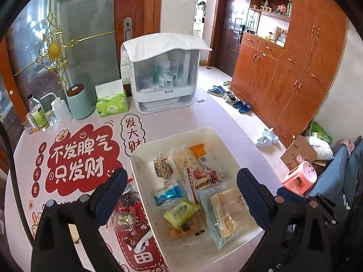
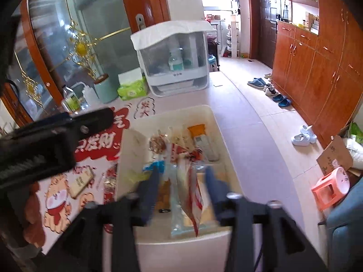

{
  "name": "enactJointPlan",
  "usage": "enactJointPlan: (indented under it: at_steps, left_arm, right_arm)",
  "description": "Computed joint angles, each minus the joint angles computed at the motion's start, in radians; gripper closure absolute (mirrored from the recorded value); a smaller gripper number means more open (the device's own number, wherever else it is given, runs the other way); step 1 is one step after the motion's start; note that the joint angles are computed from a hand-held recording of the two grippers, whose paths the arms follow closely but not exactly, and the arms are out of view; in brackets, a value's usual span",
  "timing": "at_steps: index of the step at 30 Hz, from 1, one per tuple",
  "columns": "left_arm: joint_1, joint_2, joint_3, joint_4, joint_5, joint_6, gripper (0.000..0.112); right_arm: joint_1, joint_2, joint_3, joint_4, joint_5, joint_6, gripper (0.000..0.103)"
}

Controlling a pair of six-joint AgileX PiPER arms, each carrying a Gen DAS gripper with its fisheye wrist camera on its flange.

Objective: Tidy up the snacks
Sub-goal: 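Carry both packets into the white tray and open both tools, then grasp the beige cracker bag with the left tool while the right tool reaches for the nut bag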

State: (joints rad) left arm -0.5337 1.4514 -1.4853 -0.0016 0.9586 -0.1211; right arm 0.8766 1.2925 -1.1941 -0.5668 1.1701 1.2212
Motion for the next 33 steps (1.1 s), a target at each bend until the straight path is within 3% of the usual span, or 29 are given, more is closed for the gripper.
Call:
enactJointPlan:
  at_steps: [12, 23, 29, 33]
  left_arm:
    - [-0.02, -0.025, 0.027, 0.106, 0.014, -0.099, 0.016]
    - [-0.046, -0.098, 0.106, 0.177, 0.031, -0.123, 0.016]
    - [0.007, -0.144, 0.144, 0.194, 0.053, -0.043, 0.016]
    - [0.139, -0.169, 0.136, 0.165, 0.056, 0.073, 0.016]
  right_arm:
    - [-0.044, 0.0, 0.022, 0.075, -0.077, -0.089, 0.044]
    - [-0.013, -0.013, 0.05, 0.072, -0.092, -0.043, 0.044]
    - [0.013, 0.01, 0.041, 0.066, -0.101, -0.011, 0.044]
    - [0.041, 0.046, 0.013, 0.073, -0.118, 0.005, 0.044]
